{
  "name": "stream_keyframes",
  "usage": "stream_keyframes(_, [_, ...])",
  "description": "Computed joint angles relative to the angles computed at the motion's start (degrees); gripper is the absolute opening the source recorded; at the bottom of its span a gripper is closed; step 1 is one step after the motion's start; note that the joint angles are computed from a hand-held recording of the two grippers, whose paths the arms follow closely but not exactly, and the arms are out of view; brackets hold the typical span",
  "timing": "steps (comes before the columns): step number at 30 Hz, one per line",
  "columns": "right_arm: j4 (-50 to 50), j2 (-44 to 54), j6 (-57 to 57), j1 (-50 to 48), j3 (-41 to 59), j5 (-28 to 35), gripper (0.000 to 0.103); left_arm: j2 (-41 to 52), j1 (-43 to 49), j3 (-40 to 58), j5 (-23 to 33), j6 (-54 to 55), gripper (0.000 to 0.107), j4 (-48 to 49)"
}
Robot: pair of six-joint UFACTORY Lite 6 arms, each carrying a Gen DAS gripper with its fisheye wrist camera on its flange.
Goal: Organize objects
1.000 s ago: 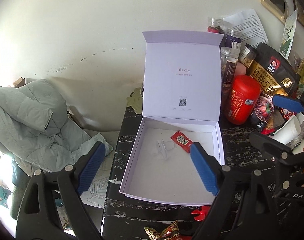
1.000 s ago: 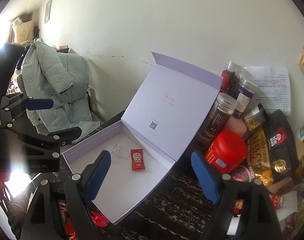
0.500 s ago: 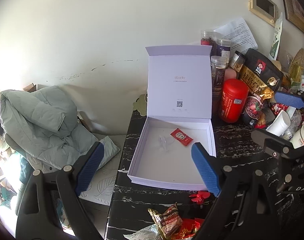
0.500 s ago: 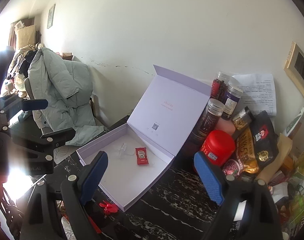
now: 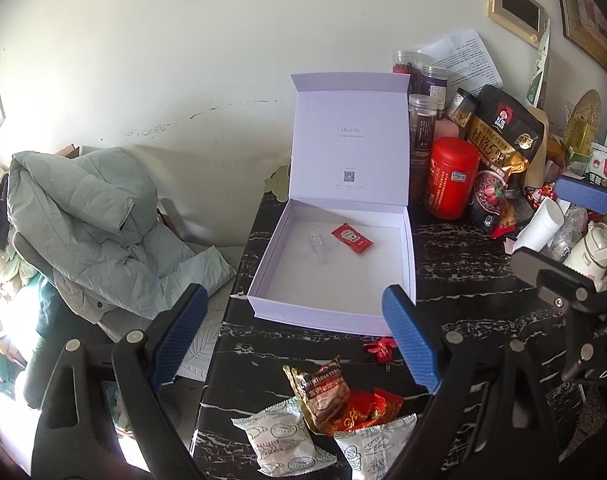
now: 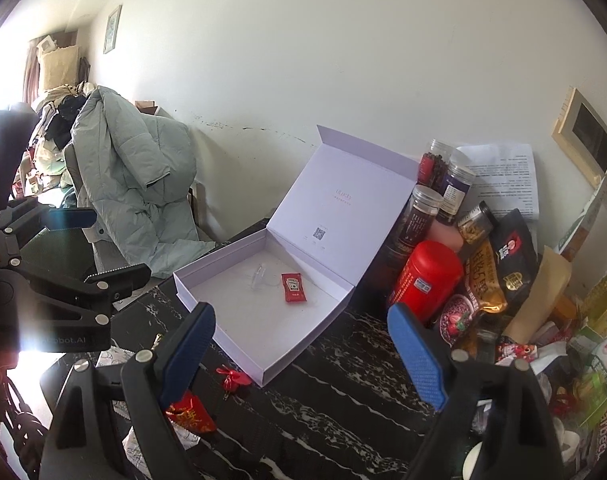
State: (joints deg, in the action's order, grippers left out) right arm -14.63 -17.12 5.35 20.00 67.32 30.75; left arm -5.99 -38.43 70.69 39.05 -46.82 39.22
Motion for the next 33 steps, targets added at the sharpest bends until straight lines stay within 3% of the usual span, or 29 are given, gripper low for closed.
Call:
stream_keyframes(21, [-3.6,-14.0,9.2,6.9,-21.9,-2.1,0.089,-14.9,-6.9,-23.5,-0.5,-14.1,0.089,4.4])
stream_keyframes(33, [-12.1,-19.5,23.4,14.2,-32.4,-3.2,0.089,-22.5,-9.4,-33.7,1.9,-21.3,0.089,7.0])
